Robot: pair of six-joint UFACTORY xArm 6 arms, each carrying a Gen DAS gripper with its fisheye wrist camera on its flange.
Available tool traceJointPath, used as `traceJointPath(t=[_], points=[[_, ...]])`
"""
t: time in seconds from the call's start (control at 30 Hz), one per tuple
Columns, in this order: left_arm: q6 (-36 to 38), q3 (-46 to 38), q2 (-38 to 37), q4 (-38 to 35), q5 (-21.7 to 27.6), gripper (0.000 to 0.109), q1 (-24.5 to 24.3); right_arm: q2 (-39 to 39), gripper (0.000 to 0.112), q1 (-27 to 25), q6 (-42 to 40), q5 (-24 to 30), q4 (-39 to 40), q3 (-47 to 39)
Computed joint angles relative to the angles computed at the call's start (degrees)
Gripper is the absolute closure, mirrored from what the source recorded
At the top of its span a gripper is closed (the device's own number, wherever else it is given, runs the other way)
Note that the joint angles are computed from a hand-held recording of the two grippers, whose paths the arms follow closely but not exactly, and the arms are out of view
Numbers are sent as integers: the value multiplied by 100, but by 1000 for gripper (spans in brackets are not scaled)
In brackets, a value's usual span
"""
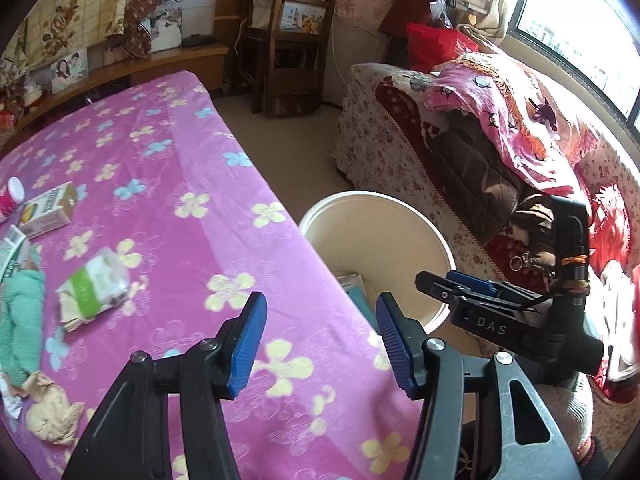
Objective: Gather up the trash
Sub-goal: 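Open the right tool over the bin while the left tool drops the sponge in, then move both open tools back over the trash on the table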
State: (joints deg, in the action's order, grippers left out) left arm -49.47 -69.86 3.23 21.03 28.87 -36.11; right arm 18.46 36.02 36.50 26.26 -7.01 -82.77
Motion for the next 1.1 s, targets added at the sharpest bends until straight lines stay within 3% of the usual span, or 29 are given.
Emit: traceJointPath(t=[0.27, 0.63, 1.1], points=[[-527, 554, -598, 595, 131, 51, 72, -21, 55, 355, 523, 56, -830, -218], [-1058, 1486, -1579, 1066, 185, 51, 272, 172, 54, 761, 501, 373, -876, -765], [-1296, 2817, -3132, 1133, 371, 47, 744, 824, 54, 1320, 132, 887, -706, -1905]])
